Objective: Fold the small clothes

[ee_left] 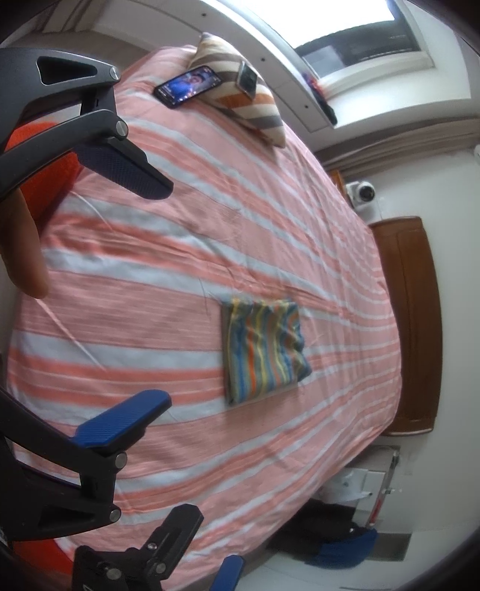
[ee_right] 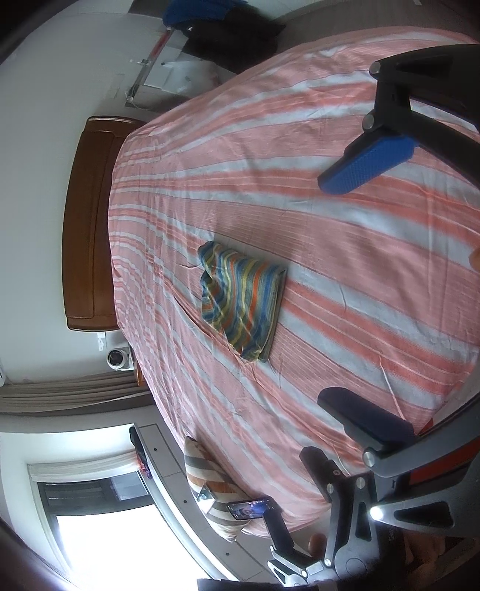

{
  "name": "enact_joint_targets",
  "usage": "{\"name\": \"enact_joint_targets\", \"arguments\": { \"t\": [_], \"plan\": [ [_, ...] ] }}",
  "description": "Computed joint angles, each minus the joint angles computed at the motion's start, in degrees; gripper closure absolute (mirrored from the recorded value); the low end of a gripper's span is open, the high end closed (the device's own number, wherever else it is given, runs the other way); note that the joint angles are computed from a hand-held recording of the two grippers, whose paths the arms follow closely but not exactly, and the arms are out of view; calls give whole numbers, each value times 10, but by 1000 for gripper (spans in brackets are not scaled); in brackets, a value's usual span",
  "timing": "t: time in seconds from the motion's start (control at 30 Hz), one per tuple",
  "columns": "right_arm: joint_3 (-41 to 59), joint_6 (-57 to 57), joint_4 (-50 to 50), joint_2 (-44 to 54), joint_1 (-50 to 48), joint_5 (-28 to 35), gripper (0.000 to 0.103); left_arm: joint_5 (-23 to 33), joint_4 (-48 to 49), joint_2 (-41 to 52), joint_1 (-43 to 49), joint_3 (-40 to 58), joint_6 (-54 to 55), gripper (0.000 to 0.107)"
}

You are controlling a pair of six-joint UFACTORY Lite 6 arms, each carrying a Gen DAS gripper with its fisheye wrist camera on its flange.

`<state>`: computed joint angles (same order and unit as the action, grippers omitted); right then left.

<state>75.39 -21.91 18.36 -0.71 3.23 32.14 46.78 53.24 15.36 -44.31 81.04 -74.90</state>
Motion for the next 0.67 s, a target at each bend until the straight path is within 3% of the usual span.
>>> {"name": "enact_joint_targets", "arguments": {
  "t": [0.4,0.67],
  "plan": [
    [5,97,-110,11,47,-17,0,-31,-41,3,26,2,25,4],
    [7,94,-96,17,28,-13,0,-25,-17,6,12,4,0,4]
  ]
}}
